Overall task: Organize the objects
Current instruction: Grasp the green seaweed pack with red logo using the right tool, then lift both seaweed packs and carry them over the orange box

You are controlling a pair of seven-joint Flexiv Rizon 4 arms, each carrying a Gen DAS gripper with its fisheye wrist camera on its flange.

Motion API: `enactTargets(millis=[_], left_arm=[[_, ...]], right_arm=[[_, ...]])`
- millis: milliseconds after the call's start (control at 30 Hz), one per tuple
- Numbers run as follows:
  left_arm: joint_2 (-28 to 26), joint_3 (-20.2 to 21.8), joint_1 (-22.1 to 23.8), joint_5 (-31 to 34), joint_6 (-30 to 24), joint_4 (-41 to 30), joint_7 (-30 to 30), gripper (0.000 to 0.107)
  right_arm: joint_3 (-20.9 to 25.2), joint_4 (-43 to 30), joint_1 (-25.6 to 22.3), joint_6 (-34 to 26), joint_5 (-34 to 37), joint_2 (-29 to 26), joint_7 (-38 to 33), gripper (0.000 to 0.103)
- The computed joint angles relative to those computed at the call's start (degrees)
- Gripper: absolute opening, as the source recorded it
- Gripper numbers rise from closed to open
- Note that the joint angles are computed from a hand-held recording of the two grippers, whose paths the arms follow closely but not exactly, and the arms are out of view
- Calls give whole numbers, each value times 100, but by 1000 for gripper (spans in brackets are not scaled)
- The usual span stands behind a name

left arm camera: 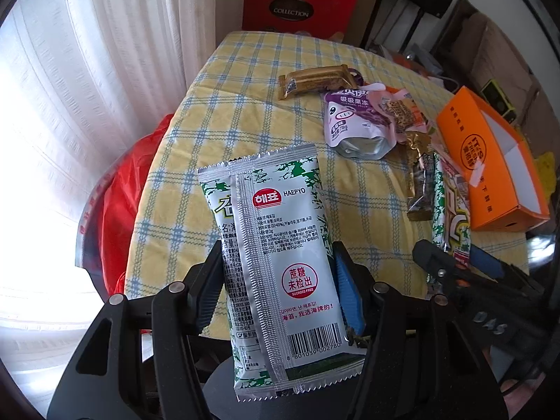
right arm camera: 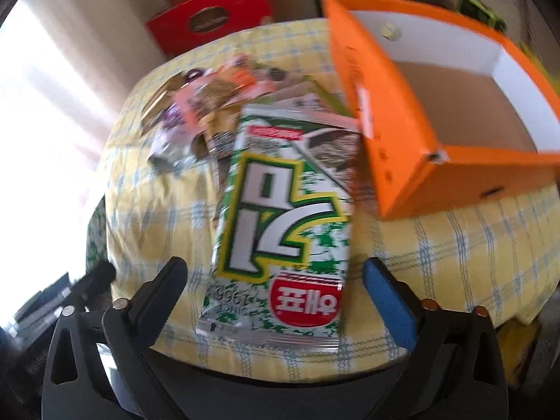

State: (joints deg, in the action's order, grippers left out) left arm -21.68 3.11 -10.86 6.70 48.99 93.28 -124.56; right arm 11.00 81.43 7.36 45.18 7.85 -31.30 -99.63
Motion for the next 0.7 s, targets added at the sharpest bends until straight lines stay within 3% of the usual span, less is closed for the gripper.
enactTargets(millis=[67, 233, 333, 700], left_arm=[[20, -7, 4, -9, 17, 16, 15, 55], [40, -31, -2, -21, 42, 21, 68, 55], [61, -22, -40, 42, 15, -1, 74, 55], [164, 58, -247, 645, -215, -314, -141, 55]], right_arm=[[-6, 67, 12, 104, -53, 21, -92, 79], [156, -102, -190, -164, 241, -1, -462, 71], [222, -91, -286, -273, 448, 64, -757, 69], [221, 191, -251, 326, 654, 442, -1512, 68]])
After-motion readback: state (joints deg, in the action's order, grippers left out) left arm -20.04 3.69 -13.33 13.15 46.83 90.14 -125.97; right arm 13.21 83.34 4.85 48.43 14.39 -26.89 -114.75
